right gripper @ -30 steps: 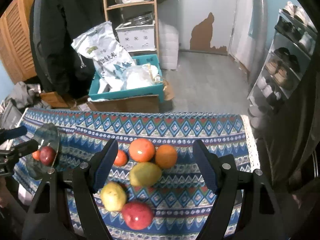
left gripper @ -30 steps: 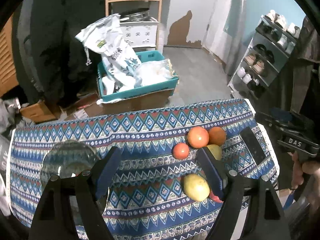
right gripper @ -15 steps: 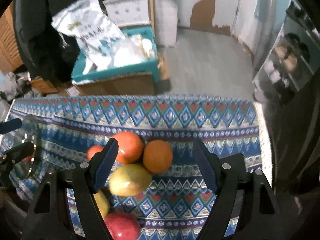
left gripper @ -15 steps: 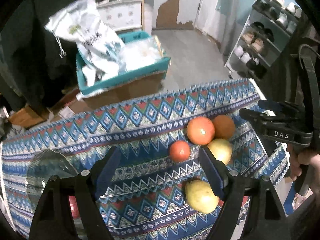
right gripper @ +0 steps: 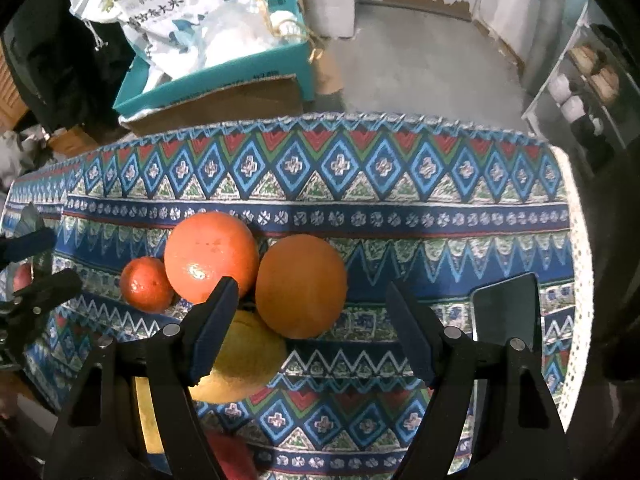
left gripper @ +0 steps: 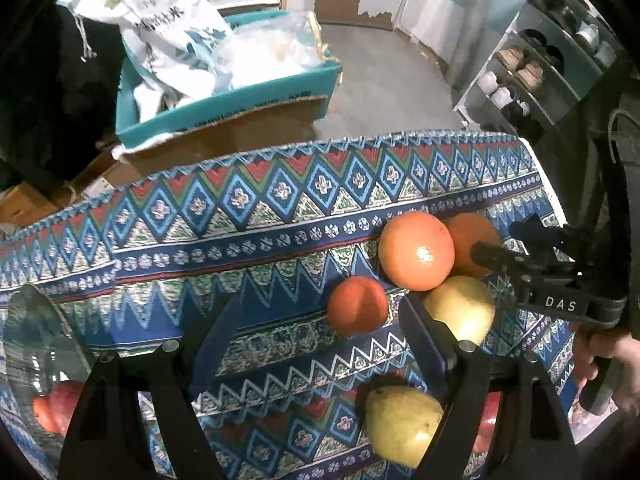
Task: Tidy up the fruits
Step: 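Grasp a large orange with the right gripper while the left gripper grasps another orange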
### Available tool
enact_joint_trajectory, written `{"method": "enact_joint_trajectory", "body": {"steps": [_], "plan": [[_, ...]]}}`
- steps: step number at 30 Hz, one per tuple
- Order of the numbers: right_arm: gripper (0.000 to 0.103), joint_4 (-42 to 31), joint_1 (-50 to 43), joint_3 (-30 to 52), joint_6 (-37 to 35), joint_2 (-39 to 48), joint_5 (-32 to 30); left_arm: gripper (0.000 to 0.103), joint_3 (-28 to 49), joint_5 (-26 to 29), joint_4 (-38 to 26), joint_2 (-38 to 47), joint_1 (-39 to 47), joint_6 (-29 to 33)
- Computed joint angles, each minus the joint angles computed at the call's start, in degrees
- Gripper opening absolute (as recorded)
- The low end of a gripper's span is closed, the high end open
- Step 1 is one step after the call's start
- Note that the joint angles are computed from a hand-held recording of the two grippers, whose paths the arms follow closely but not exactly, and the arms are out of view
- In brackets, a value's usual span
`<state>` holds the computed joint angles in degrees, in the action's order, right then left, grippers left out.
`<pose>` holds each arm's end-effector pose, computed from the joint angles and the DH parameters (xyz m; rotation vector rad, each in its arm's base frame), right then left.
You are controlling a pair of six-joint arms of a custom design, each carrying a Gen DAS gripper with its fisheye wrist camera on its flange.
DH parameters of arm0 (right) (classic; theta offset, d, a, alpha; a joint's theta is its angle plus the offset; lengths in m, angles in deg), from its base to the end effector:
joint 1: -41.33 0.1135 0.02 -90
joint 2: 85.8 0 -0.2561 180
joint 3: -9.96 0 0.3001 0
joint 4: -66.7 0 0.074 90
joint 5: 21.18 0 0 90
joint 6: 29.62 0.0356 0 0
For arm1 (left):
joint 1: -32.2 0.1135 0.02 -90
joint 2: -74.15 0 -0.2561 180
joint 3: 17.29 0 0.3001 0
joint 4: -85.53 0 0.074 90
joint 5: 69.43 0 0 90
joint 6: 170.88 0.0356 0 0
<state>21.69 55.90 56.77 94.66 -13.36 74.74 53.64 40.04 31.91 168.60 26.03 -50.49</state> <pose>0.2425 0.0592 0.1246 0.5020 2.7457 0.0655 0.3357 -0.0482 0.1442 0.9378 2.6649 -0.4070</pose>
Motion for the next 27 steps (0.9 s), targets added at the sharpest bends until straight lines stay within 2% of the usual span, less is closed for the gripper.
{"method": "enact_joint_trajectory", "body": {"steps": [3,10,12,18,21,23,27], "plan": [[0.067,1.6,-0.8,0.0,-0.4,2.3,-1.1,0.082,0.1,-0.3,0.9,1.8,-0.9,-0.7],[0.064,5.1,-2.2,0.5,-1.0,7.5,-4.4,0.082,0.4,-0.6,1.9,5.0,-2.6,-2.0],[0.058,5.9,-2.6,0.4,-1.2,7.6,-4.9,0.082,0.1,-0.6,2.0,5.6,-2.9,-1.9],[0.058,6.7,-1.8,0.8,-1.6,8.2,-2.8,0.081,-0.6,-0.4,3.1,6.7,-3.4,-1.4],[0.057,6.4,-0.9,0.4,-0.7,7.4,-1.0,0.075,-0.9,-0.4,3.5,7.6,-3.9,-1.3],[0.058,6.3,-0.7,-0.2,-0.1,6.2,-0.4,0.065,-0.9,-0.5,3.6,8.2,-4.2,-1.2],[0.058,4.4,0.0,-0.9,0.3,3.5,1.1,0.053,-1.0,0.6,3.6,9.3,-4.5,-0.9]]}}
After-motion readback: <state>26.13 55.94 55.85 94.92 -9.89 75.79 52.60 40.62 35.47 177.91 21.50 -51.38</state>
